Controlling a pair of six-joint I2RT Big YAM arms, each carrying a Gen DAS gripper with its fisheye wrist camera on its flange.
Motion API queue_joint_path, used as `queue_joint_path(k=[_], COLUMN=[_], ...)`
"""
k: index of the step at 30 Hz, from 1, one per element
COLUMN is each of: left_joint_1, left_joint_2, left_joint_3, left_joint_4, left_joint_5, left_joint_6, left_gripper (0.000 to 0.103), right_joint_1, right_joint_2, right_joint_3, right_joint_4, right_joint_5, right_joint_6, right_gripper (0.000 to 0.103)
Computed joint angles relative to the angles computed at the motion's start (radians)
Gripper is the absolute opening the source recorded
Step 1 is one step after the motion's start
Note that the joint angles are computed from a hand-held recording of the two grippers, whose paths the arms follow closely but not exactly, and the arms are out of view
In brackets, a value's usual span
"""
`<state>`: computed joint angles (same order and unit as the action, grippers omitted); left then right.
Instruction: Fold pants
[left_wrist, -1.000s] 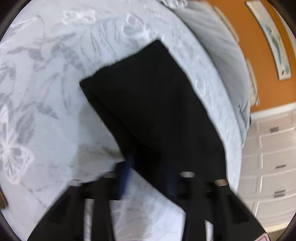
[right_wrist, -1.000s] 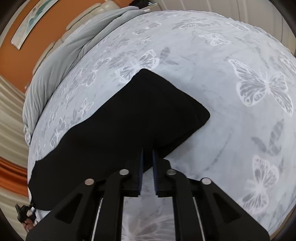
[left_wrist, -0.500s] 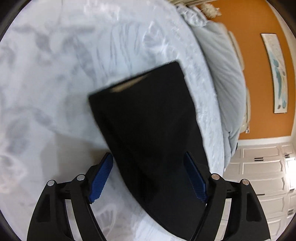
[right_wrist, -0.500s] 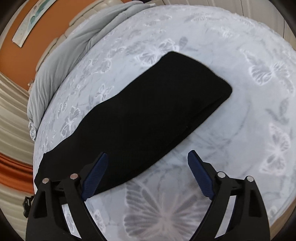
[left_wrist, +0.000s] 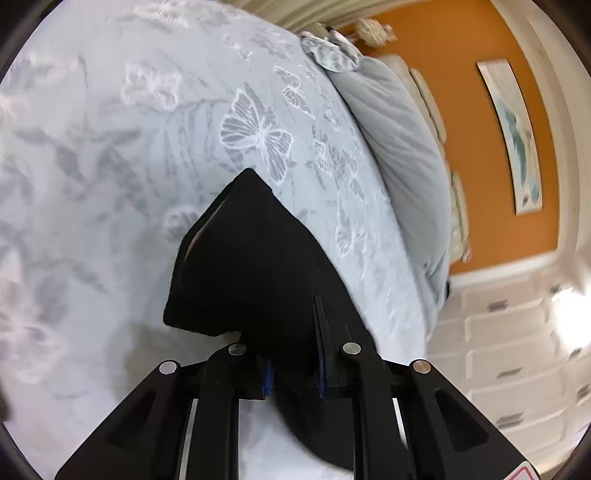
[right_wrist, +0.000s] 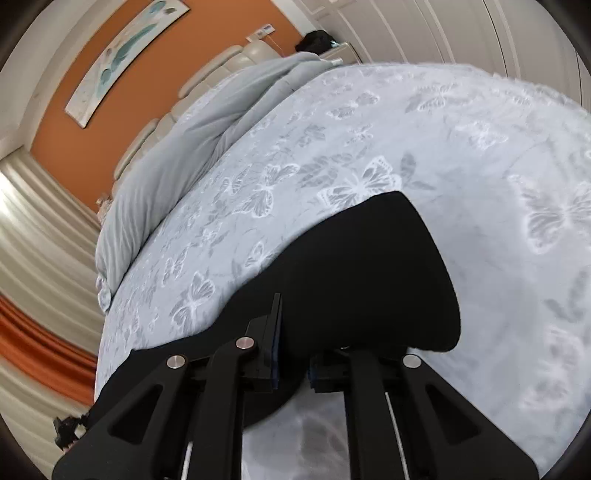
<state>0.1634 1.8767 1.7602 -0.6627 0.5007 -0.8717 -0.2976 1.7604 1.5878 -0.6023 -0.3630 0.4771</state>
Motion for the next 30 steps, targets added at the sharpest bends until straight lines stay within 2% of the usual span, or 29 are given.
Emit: queue_joint_path(k=[1, 3, 4, 5, 6, 10, 11, 12, 14, 16, 17, 18, 19, 20, 22, 23, 24, 27, 28, 30], left_joint_1=[0.001, 0.006, 0.009, 0.011, 0.011, -0.008, -0.009, -0.007, -0.003, 0.000, 0.004, 0.003, 0.000, -0.006, -0.012, -0.019, -0.026, -0.040, -0.043, -0.043], left_joint_2=[0.010, 0.061, 0.084, 0.089, 0.086, 0.088, 0.090, 0.090, 0.076, 0.067, 0.064, 0.062, 0.063, 0.066, 0.060, 0.058, 0.072, 0.098, 0.102, 0.110], left_joint_3=[0.008, 0.040, 0.053, 0.046, 0.042, 0.073, 0.072, 0.067, 0.029, -0.002, -0.015, -0.020, -0.017, -0.004, -0.004, 0.004, 0.037, 0.089, 0.097, 0.106], left_joint_4=[-0.064, -0.195, -0.229, -0.215, -0.198, -0.237, -0.233, -0.219, -0.142, -0.089, -0.069, -0.055, -0.055, -0.073, -0.097, -0.116, -0.146, -0.184, -0.193, -0.201], left_joint_5=[-0.015, -0.014, 0.003, 0.015, 0.020, -0.036, -0.037, -0.033, -0.011, 0.000, 0.006, 0.002, -0.008, -0.022, -0.049, -0.069, -0.092, -0.135, -0.145, -0.151], left_joint_6=[0.026, 0.026, 0.017, -0.002, -0.013, 0.038, 0.021, -0.002, -0.087, -0.130, -0.141, -0.159, -0.160, -0.145, -0.106, -0.085, -0.060, -0.036, -0.036, -0.041], left_gripper=[0.014, 0.015, 0.015, 0.017, 0.017, 0.021, 0.024, 0.026, 0.034, 0.040, 0.043, 0.043, 0.043, 0.042, 0.040, 0.040, 0.040, 0.040, 0.040, 0.040], right_joint_1=[-0.004, -0.018, -0.021, -0.028, -0.035, -0.053, -0.057, -0.067, -0.076, -0.075, -0.074, -0.065, -0.053, -0.036, 0.025, 0.076, 0.131, 0.283, 0.324, 0.399], right_joint_2=[0.000, 0.055, 0.081, 0.099, 0.095, 0.081, 0.092, 0.111, 0.118, 0.119, 0.123, 0.117, 0.111, 0.098, 0.052, 0.021, -0.006, -0.017, 0.009, 0.096], right_joint_3=[-0.008, 0.020, 0.035, 0.031, 0.016, -0.014, -0.011, -0.015, -0.021, -0.038, -0.035, -0.036, -0.029, -0.022, 0.017, 0.032, 0.040, 0.079, 0.110, 0.201], right_joint_4=[-0.045, -0.167, -0.212, -0.222, -0.189, -0.119, -0.107, -0.065, -0.009, 0.062, 0.072, 0.075, 0.066, 0.061, 0.030, 0.036, 0.060, 0.072, 0.041, -0.099], right_joint_5=[0.026, 0.035, 0.039, 0.024, -0.005, -0.091, -0.113, -0.162, -0.205, -0.219, -0.209, -0.165, -0.122, -0.079, 0.080, 0.179, 0.233, 0.217, 0.204, 0.203], right_joint_6=[-0.037, -0.053, -0.057, -0.061, -0.054, 0.049, 0.075, 0.156, 0.224, 0.287, 0.295, 0.291, 0.275, 0.252, 0.099, -0.020, -0.127, -0.346, -0.400, -0.500], right_gripper=[0.010, 0.010, 0.011, 0.013, 0.013, 0.021, 0.022, 0.022, 0.023, 0.028, 0.029, 0.029, 0.021, 0.015, 0.014, 0.014, 0.014, 0.015, 0.019, 0.028])
